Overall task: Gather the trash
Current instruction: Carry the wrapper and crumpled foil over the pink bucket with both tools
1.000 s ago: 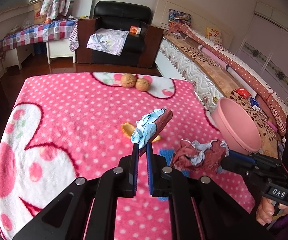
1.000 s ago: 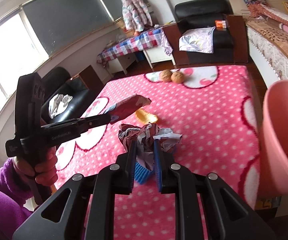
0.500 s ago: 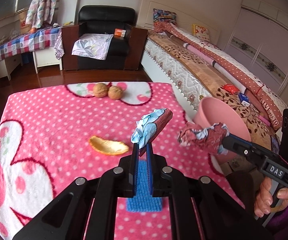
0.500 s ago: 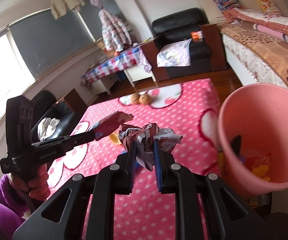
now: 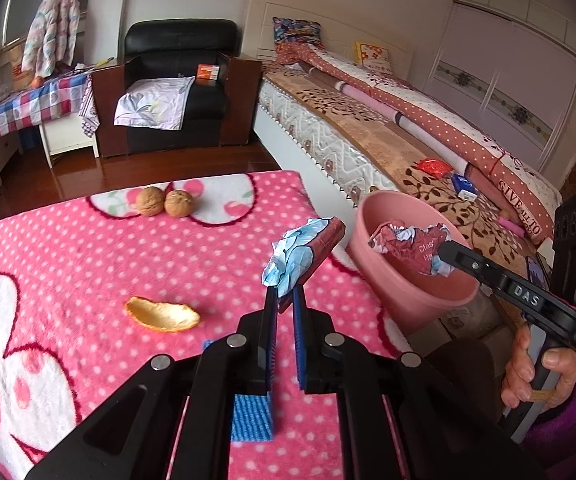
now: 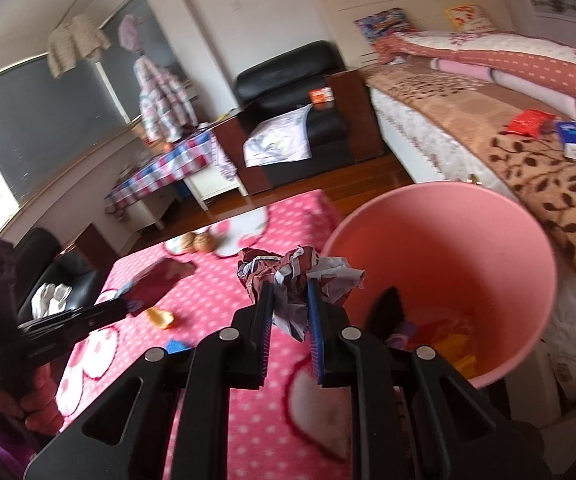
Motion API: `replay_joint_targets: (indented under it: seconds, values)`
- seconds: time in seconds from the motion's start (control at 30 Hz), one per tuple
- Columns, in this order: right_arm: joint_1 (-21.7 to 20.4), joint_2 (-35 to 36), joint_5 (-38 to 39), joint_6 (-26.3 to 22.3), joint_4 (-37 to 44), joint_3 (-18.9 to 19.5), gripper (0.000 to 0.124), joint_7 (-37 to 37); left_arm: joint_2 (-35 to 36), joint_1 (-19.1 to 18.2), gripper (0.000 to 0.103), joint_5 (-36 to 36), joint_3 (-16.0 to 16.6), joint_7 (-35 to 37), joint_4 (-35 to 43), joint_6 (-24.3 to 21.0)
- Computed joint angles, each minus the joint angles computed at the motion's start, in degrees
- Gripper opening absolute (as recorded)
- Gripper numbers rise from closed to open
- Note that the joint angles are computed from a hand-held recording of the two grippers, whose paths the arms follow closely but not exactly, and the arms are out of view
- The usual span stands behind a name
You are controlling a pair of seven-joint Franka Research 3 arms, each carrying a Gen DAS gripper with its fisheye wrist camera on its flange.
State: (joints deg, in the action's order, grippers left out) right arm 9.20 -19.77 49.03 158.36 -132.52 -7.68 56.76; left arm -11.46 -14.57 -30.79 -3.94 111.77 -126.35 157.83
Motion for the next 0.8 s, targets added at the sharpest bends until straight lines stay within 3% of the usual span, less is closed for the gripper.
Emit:
replay_joint_targets:
  seconds: [0.2, 0.8]
  values:
    - [-2.3, 0.8, -4.1, 2.9, -0.6, 1.0, 0.017, 4.6, 0.7, -0.4, 0.007, 0.4, -0.7, -0.1, 1.0, -0.1]
    - [-4.0, 1.1, -6.4, 5.5, -2.4, -0.5, 0.017, 7.0, 4.8, -2.1, 0.007, 0.8, -4.4, 1.6, 6.7, -0.5]
